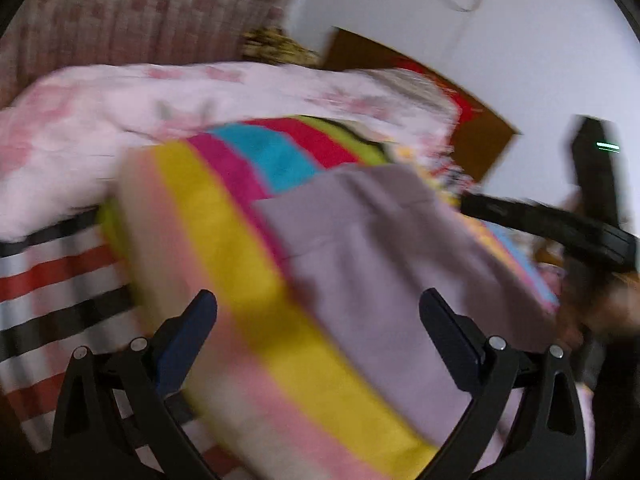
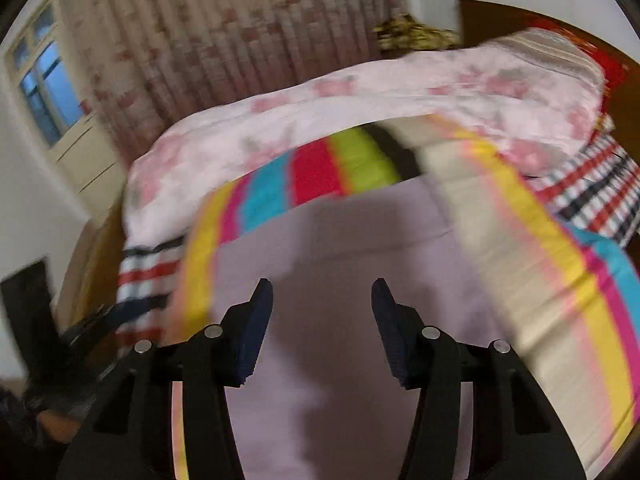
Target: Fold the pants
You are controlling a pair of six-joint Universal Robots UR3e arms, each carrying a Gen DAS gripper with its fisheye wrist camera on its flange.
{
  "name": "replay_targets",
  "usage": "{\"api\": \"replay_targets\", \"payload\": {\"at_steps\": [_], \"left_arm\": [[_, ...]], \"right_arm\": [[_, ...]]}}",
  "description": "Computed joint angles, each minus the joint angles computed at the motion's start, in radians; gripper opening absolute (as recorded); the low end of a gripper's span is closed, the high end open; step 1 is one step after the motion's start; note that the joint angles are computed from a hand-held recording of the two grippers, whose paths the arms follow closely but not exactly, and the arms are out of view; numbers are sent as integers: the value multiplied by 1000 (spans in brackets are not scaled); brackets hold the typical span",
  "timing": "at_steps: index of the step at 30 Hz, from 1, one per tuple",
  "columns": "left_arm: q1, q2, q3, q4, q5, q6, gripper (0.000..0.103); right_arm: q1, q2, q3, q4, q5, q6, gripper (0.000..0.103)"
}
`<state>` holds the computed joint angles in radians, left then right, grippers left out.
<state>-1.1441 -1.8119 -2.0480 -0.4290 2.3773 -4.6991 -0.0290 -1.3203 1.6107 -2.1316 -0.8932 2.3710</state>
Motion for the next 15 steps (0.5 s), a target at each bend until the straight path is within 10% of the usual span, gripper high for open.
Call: {"api": "replay_targets", "payload": {"at_steps": [4, 11, 14, 15], "left_arm": [[140, -71, -21, 388, -137, 267, 100], [361, -179, 29, 535, -331, 350, 80], [386, -185, 17, 560, -340, 366, 57], [390, -182, 8, 568, -342, 373, 35]], "right_arm": [[-34, 308, -387, 201, 12, 16, 52], [-33, 567, -780, 608, 71, -145, 46], [-31, 510, -678, 562, 77, -251, 24], [-38, 488, -641, 542, 85, -271, 21]]}}
